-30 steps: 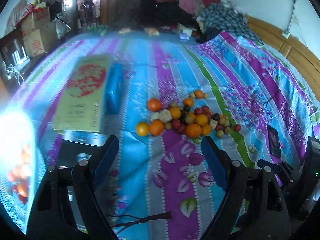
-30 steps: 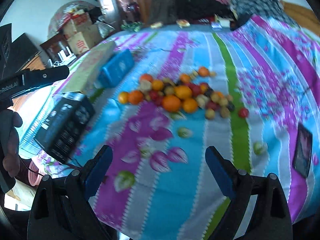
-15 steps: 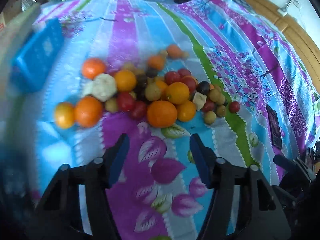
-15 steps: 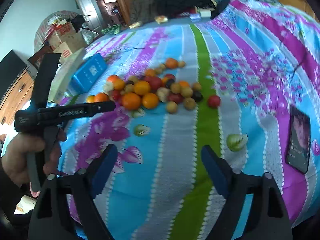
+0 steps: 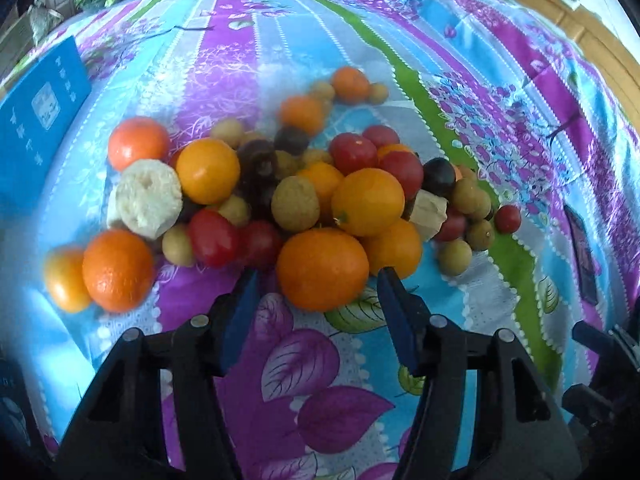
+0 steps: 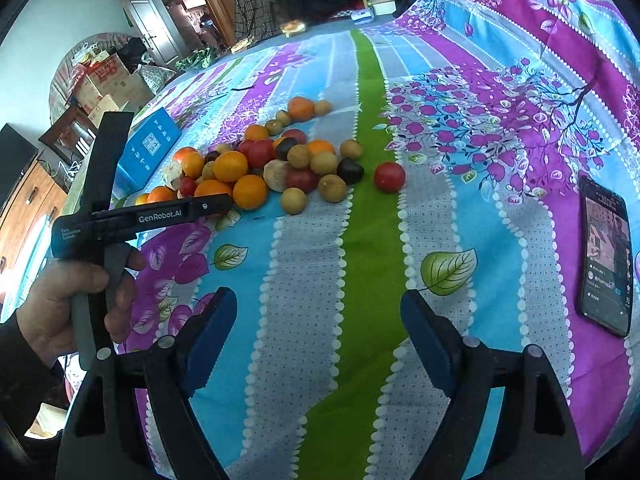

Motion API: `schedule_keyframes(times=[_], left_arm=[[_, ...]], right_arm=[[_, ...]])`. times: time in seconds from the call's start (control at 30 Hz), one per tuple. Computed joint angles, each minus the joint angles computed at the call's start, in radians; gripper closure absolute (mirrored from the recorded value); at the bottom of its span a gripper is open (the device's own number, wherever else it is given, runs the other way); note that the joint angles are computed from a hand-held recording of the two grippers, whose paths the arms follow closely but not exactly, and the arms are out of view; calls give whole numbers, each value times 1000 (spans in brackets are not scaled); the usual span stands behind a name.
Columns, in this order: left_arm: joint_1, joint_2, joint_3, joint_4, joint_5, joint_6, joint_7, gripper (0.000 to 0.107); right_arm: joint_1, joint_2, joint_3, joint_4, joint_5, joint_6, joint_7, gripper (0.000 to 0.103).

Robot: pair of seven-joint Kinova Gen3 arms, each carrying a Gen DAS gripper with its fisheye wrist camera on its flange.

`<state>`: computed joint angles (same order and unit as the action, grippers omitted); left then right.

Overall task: Organize fruits
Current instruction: 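Grasp a large orange with the left tool while the right tool grasps a red tomato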

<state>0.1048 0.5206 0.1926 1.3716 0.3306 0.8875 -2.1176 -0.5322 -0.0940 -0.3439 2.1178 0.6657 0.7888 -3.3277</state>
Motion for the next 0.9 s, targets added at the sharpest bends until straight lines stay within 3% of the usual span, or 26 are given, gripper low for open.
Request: schedule_keyframes(times=[0.03,0.07,0.1,0.3,0.5,0.9], left_arm=[[4,-4,-2,9,-4,-13,-1,48],[7,-9,-3,20,-7,-25,-2,60],[7,-10,-2,23,-6,-25,-2,63],[-17,-55,18,83,31,-73,-37,63],[-77,-115,32,138,124,-62,-115,63],[-83,-137,0,152,165,-20,-124,63]], right_arm=[[0,0,0,2,1,-2,0,16],[-1,2,-2,3,5,1,-5,16],[-3,2,-6,5,11,4,-14,16],[-4,-9,-7,18,20,-9,-37,22],[10,-18,-8,38,53,-23,-58,27],[152,67,133,71,136,-237,63,37]])
